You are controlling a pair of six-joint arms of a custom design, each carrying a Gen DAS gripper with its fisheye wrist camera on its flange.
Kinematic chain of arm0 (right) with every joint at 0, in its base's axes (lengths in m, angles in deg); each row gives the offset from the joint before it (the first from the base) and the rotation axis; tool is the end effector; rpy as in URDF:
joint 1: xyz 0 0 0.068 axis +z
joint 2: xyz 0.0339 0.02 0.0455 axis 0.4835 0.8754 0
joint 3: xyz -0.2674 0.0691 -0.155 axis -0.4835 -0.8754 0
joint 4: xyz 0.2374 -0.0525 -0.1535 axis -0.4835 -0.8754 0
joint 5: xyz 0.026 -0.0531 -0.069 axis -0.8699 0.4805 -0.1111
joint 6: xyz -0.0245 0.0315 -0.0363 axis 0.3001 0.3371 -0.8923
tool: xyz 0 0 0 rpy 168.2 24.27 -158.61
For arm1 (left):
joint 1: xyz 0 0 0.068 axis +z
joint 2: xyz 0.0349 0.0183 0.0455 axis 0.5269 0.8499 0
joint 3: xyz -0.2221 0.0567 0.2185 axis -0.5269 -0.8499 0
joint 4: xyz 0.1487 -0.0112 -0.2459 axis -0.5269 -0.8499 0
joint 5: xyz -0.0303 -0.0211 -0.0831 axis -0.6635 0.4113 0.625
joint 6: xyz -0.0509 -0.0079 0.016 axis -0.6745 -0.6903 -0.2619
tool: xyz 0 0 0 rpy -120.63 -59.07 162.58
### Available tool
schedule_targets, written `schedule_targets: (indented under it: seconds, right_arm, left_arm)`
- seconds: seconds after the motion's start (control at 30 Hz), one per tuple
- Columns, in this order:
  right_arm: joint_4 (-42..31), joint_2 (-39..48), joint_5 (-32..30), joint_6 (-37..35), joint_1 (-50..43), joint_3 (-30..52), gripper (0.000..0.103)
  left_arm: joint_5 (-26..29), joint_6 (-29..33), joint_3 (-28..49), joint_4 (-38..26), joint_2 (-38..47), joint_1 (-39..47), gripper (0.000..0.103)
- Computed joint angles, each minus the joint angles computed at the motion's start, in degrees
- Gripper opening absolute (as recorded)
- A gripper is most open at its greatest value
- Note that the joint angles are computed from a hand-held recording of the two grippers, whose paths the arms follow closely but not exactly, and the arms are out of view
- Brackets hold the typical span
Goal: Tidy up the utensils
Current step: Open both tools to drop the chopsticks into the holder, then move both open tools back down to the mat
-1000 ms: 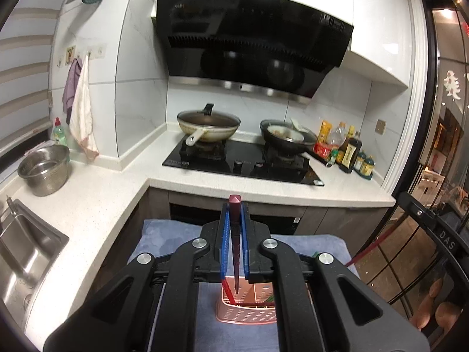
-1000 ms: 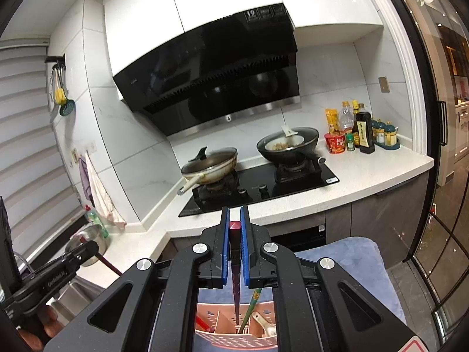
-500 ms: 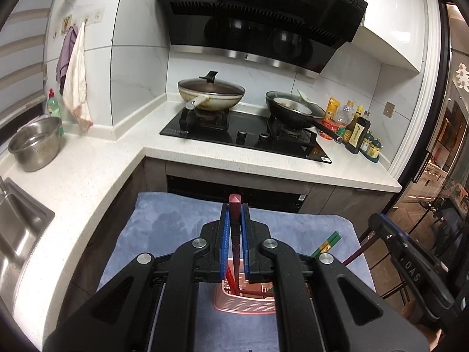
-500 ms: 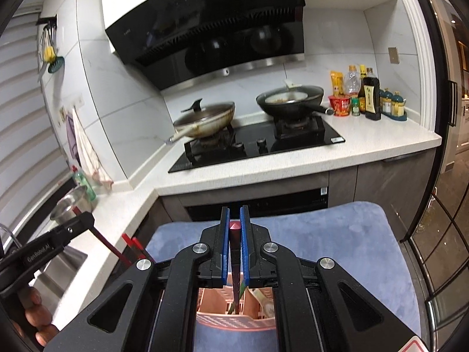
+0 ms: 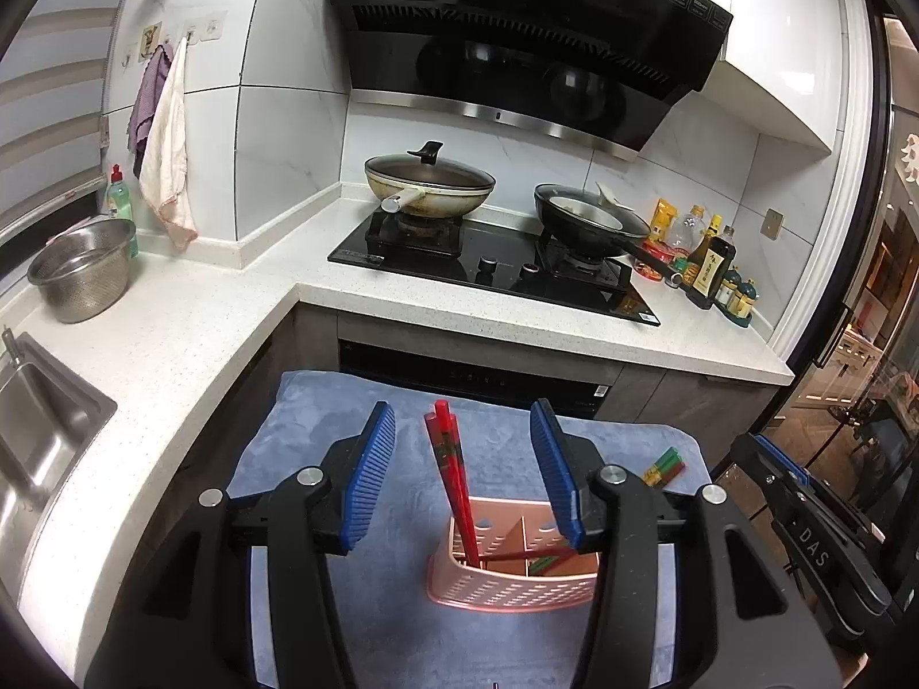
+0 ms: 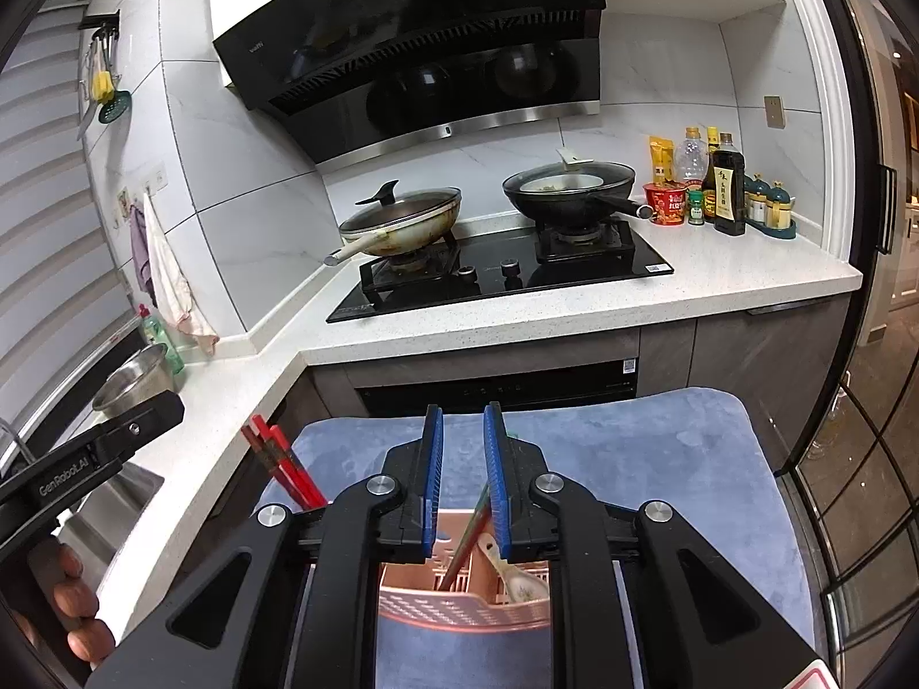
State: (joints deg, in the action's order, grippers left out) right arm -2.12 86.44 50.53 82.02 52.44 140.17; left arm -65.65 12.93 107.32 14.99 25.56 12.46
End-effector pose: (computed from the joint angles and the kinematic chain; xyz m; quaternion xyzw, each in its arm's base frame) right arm 0.1898 0.0666 0.4116 0.1554 0.8469 0.0511 0.5060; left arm 0.2560 -0.0929 0.4427 0.0954 0.8686 -0.1555 0.4607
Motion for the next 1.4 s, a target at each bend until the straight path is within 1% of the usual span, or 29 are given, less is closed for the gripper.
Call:
schedule_targets:
  seconds: [0.27,0.4,0.57,0.7,0.77,0.87,0.9,0.97,1.03,1.1,1.13,1.2,1.23,1.3,1.4]
  right_arm:
    - [-4.0,-3.9,3.7,3.4,5.5,-2.0,0.015]
    - [-7.6,-5.9,7.8,6.7,11.2,-2.8,0.015]
    - [-13.7,-7.5,15.4,13.8,21.4,-3.6,0.015]
    - [-21.4,-7.5,22.0,24.1,32.6,-4.1,0.015]
    - [-27.0,-6.6,25.3,32.4,39.5,-4.4,0.016]
    - [-34.6,-4.8,27.6,47.3,50.0,-6.2,0.015]
    - [-36.2,-4.4,27.7,51.1,52.5,-7.0,0.015]
    - [-41.2,-1.9,27.4,63.1,60.1,-9.1,0.016]
    - [-44.1,0.7,25.8,73.1,66.7,-11.5,0.016]
    - [-44.2,2.9,23.7,80.5,72.1,-13.8,0.016]
    - [-43.9,4.7,22.3,83.6,74.6,-14.8,0.015]
    - [-42.9,7.7,19.9,87.7,78.0,-16.2,0.016]
    - [-41.6,9.1,18.8,89.3,79.6,-16.9,0.016]
    - [-39.6,11.6,17.1,91.7,82.0,-17.8,0.016]
    - [-35.6,14.1,15.2,93.4,84.4,-19.1,0.016]
  left_arm:
    - [-0.2,1.1,-3.3,-1.0,-3.8,0.6,0.047]
    - [0.0,1.6,-5.3,-1.7,-5.9,1.1,0.047]
    - [0.5,2.5,-8.7,-2.7,-9.9,1.8,0.047]
    - [0.9,3.8,-12.5,-4.0,-14.1,2.5,0.047]
    - [0.9,4.5,-14.6,-4.5,-16.3,2.8,0.047]
    - [1.0,5.4,-18.9,-5.5,-20.6,3.7,0.047]
    - [1.5,5.7,-20.6,-6.1,-22.1,4.3,0.047]
    - [1.9,6.6,-23.1,-7.0,-24.3,5.5,0.047]
    - [2.3,7.2,-26.2,-8.1,-27.2,6.6,0.047]
    - [2.8,8.1,-29.0,-9.1,-30.0,7.5,0.047]
    - [2.1,8.4,-30.7,-9.7,-31.6,7.2,0.047]
    - [0.7,9.1,-33.4,-10.5,-34.2,6.5,0.047]
    - [0.3,9.4,-35.1,-11.4,-36.0,6.4,0.047]
    - [1.5,10.0,-37.6,-13.2,-38.9,7.4,0.047]
    - [2.0,10.6,-40.9,-16.4,-42.8,8.0,0.047]
